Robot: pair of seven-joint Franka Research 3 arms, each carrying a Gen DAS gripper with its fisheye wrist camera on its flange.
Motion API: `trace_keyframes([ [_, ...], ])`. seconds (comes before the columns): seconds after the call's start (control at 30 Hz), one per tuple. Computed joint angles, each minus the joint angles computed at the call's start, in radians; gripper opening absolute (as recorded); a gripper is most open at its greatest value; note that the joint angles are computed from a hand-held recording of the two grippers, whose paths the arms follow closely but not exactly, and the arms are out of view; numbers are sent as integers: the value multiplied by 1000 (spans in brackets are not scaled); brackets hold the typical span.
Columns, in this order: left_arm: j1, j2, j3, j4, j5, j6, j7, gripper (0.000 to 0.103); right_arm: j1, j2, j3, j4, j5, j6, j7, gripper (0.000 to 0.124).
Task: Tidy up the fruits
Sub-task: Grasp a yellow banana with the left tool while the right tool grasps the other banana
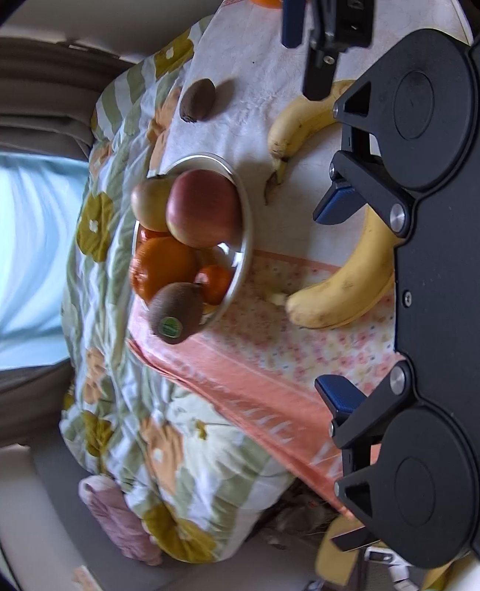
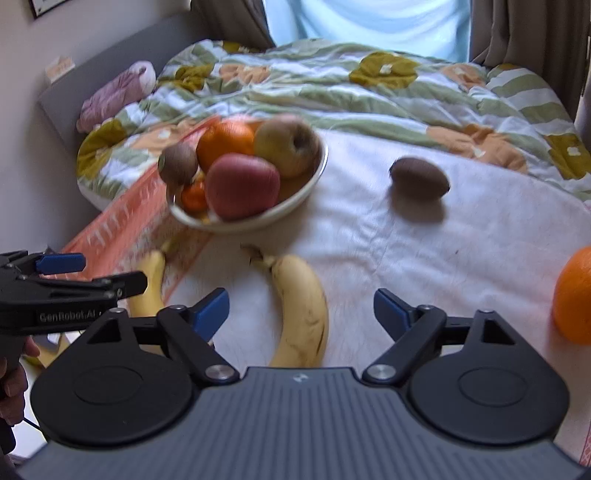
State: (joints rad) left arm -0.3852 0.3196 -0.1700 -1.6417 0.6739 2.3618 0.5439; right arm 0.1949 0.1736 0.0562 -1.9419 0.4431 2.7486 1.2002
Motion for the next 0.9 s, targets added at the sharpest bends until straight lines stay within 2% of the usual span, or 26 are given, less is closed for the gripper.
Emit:
trace_keyframes([
  [0.13,-13,38,3,28,-15,-32,-45,85,5,22,1,0,-12,-21,-6,83],
  [0.2,-16,56,5,43,-23,-42,-55,77,7,30,4,-3,-17,-12,-13,81],
  [0.43,-21,93,14,70,-47,-49,-87,62,23,61,2,6,-58,24,-11,76],
  [0.63,-29,96,18,76,-42,-57,-99,59,42,80,-14,11,-120,35,58,73],
  [0.77,-19,87,16,63,-53,-42,-95,50,51,84,-23,9,-159,37,106,73],
  [0.9,-12,83,13,60,-63,-39,-77,47,61,85,-29,6,-199,45,143,71],
])
